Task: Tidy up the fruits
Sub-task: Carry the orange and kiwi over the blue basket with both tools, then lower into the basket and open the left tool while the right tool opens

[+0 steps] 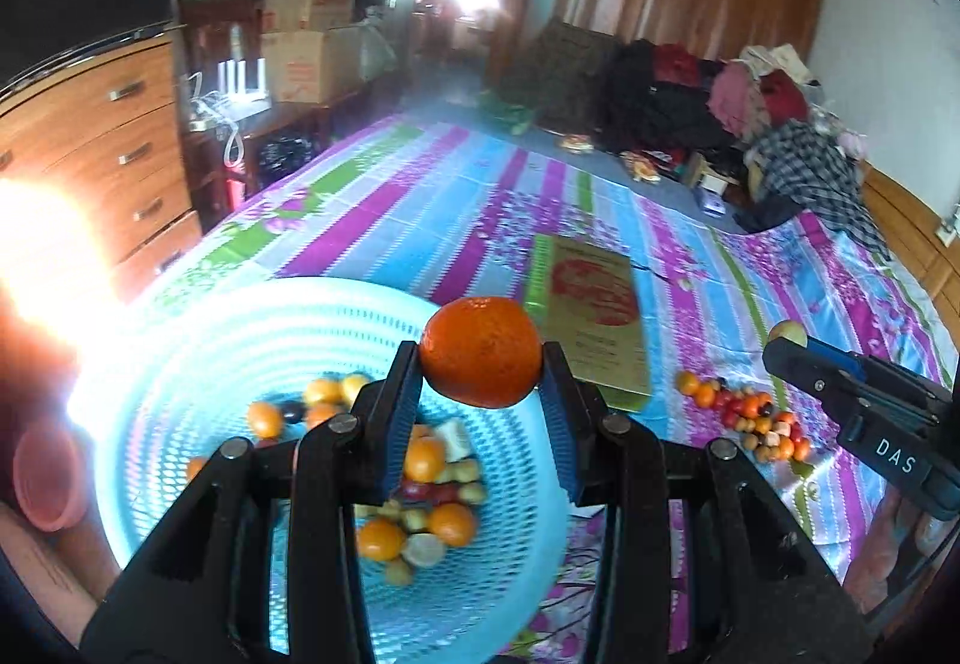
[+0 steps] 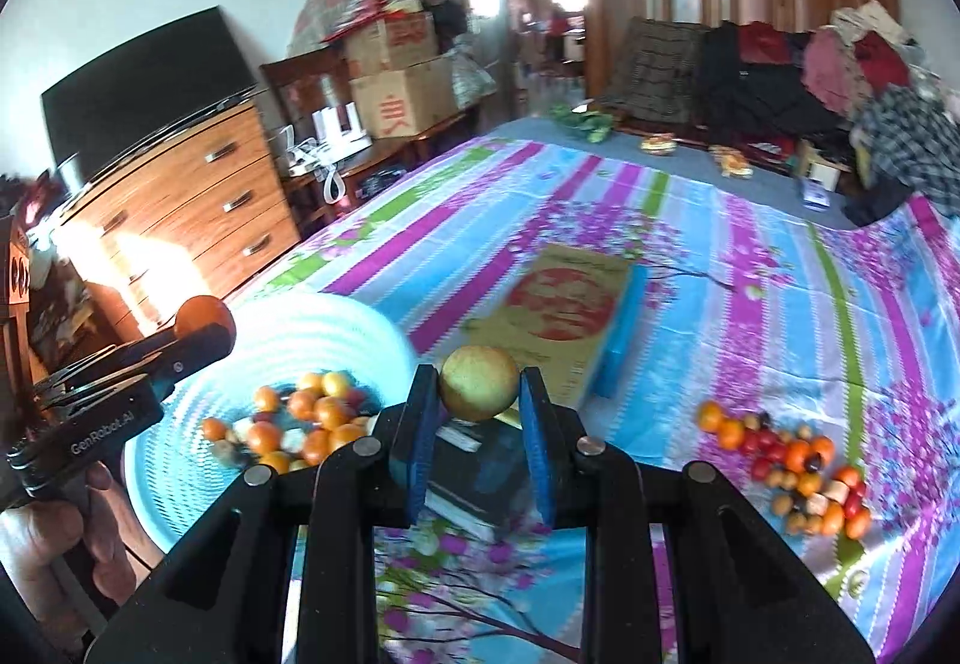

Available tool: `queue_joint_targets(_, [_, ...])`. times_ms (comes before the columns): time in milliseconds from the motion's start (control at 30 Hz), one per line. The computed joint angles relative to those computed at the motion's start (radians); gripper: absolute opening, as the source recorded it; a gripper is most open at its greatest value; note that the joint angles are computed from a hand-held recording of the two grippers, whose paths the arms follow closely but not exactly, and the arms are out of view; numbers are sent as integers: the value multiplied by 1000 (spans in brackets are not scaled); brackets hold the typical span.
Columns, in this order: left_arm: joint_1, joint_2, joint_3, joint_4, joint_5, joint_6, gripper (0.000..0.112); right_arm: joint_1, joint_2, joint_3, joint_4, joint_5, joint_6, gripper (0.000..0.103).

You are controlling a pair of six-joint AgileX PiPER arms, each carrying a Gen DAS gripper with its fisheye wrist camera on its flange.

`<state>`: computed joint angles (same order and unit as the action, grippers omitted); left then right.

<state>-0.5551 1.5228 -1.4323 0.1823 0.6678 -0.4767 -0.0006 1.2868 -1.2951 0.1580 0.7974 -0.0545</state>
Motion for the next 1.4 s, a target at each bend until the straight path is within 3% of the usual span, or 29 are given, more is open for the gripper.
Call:
queue_joint_targets(267, [99,-30,40,-42,29,55,40,163,143,-132,-67,32,78,30])
queue_joint_targets(633, [169,-26,57,-40,102,89,40,232,343,-318,-42,162,61,30])
queue_joint_targets(1400, [210,3,56,-68,122,136,40,227,422,-337,-27,182,61,30])
